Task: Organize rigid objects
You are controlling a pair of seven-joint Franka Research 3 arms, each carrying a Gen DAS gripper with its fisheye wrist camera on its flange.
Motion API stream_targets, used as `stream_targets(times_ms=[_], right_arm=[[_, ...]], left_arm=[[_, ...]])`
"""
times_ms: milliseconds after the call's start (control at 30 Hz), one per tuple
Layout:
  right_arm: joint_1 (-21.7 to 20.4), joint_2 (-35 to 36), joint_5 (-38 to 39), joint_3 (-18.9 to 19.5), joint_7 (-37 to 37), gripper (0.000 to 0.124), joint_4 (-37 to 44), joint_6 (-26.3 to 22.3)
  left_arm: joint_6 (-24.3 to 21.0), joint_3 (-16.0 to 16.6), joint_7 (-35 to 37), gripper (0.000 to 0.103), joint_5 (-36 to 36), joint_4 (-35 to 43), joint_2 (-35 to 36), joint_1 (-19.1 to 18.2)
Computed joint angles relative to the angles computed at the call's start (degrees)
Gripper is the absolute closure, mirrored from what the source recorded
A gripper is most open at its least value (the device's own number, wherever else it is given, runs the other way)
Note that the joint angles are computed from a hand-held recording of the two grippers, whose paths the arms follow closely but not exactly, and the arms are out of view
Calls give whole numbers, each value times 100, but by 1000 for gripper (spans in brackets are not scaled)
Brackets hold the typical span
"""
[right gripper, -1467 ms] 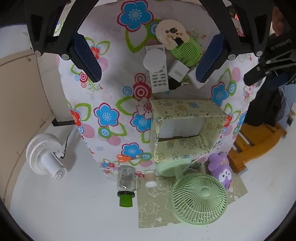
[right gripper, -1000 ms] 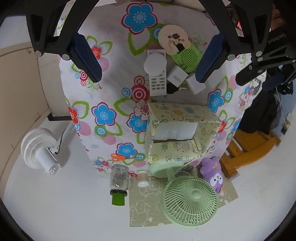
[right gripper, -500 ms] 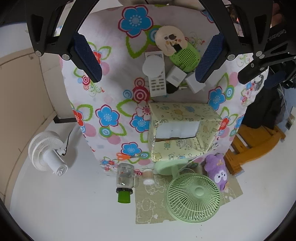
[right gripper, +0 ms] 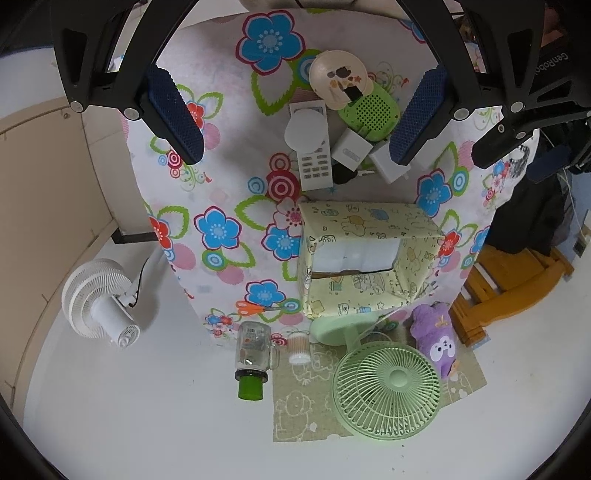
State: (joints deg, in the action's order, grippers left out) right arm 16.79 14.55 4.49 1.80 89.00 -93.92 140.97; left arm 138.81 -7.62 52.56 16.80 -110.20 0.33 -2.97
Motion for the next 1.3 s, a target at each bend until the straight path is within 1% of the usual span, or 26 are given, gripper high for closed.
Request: stream_targets(times_ms=[33,133,167,233,367,533,700,833,967,1300], right_arm=[[1,4,0,1,-3,22,1,10],[1,13,24,16,-66,22,-1,17],[12,16,4,14,-67,22,0,16],[23,26,-10,12,-79,22,12,-3],[31,18,-10,6,-69,22,-11,41],[41,48,-42,2,-60,22,23,-1],[29,49,2,11,-83,22,46,-19],[23,33,54,30,-153,22,60,46],[41,106,31,24,-172,22,274,-76],[72,213,41,19,-167,22,540,-361]], left_arm=[[31,2,-7,14,21,-14,-2,2],[27,-15,-281,14,485,-36,-16,-23],[26,-17,-261,15,521,-36,-18,-28],[-9,-17,-222,15,502,-10,-4,-32],[123,13,-38,15,200,-51,-10,3],[132,-5,-86,15,396,-67,-22,-9],[-166,-7,-56,14,302,133,54,-18],[-207,-2,-119,14,424,195,57,-25],[-144,18,-90,14,298,184,10,5],[-261,34,293,14,41,273,0,54]])
